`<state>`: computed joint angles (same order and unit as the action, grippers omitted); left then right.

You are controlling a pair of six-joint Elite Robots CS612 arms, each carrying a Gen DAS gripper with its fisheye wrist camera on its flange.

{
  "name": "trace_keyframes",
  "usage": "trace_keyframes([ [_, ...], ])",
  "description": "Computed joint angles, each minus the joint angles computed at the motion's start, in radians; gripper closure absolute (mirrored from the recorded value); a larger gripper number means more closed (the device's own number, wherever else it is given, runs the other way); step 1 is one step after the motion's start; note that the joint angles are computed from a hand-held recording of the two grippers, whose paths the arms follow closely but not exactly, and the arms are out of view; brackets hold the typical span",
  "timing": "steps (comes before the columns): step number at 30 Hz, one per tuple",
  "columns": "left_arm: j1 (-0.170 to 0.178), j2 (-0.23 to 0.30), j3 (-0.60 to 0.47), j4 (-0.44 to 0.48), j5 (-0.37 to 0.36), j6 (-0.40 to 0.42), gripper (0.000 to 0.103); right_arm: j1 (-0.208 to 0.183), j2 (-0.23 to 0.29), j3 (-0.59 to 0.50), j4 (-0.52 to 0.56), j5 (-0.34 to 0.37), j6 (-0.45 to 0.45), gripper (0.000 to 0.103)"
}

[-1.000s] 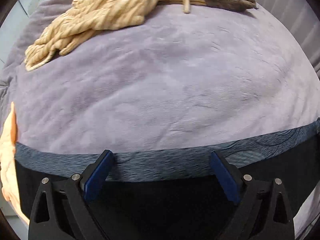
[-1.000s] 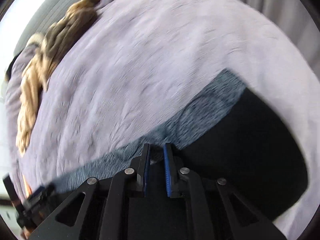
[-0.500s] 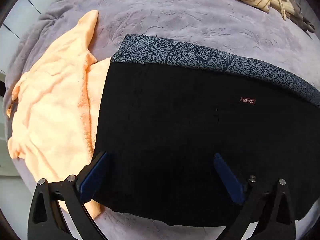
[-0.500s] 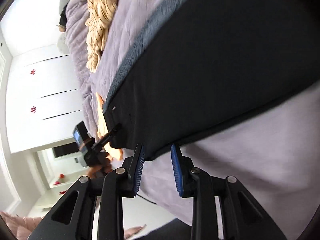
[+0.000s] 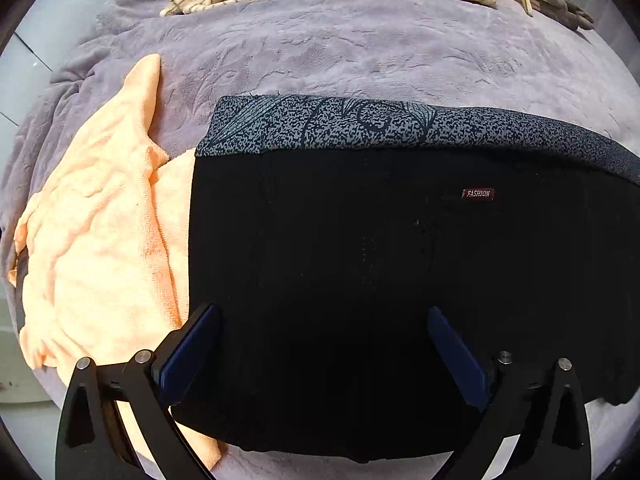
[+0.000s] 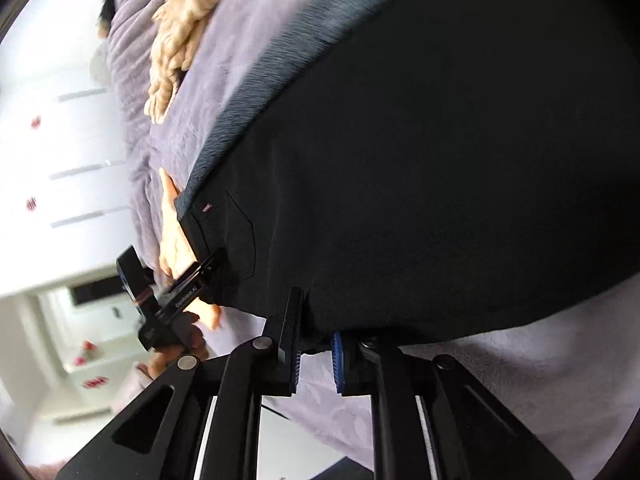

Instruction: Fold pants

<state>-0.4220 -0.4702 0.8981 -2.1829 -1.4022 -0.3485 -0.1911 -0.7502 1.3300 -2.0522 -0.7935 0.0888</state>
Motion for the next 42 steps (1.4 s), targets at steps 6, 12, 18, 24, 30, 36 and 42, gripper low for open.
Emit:
trace_keyframes([
  [6, -0.001, -0.015, 0.011, 0.018, -0.001, -0.029, 0.000, -0.022, -0.035, 0.087, 0.024, -0.027, 0.022, 0.097],
  [12, -0.011, -0.021, -0.011, -0.045, -0.009, 0.003, 0.000, -0.016, -0.080, 0.064, -0.046, -0.156, -0.112, 0.074],
  [18, -0.002, 0.117, -0.245, 0.091, 0.101, -0.063, 0.000, 0.006, 0.000, -0.028, -0.054, -0.316, -0.029, 0.055],
  [24, 0.033, 0.118, -0.257, 0.161, 0.083, -0.195, 0.000, 0.032, 0.000, -0.021, -0.085, -0.408, -0.142, 0.053],
  [30, 0.009, 0.004, -0.055, 0.047, 0.022, -0.114, 0.000, 0.043, 0.014, -0.054, -0.055, -0.411, -0.134, 0.047],
  [36, -0.071, -0.088, 0.088, 0.006, -0.067, -0.084, 0.000, 0.054, 0.020, -0.078, -0.026, -0.460, -0.153, 0.043],
  [42, -0.111, -0.113, 0.118, -0.008, -0.152, -0.013, 0.000, 0.068, -0.007, -0.073, -0.014, -0.508, -0.145, 0.042],
])
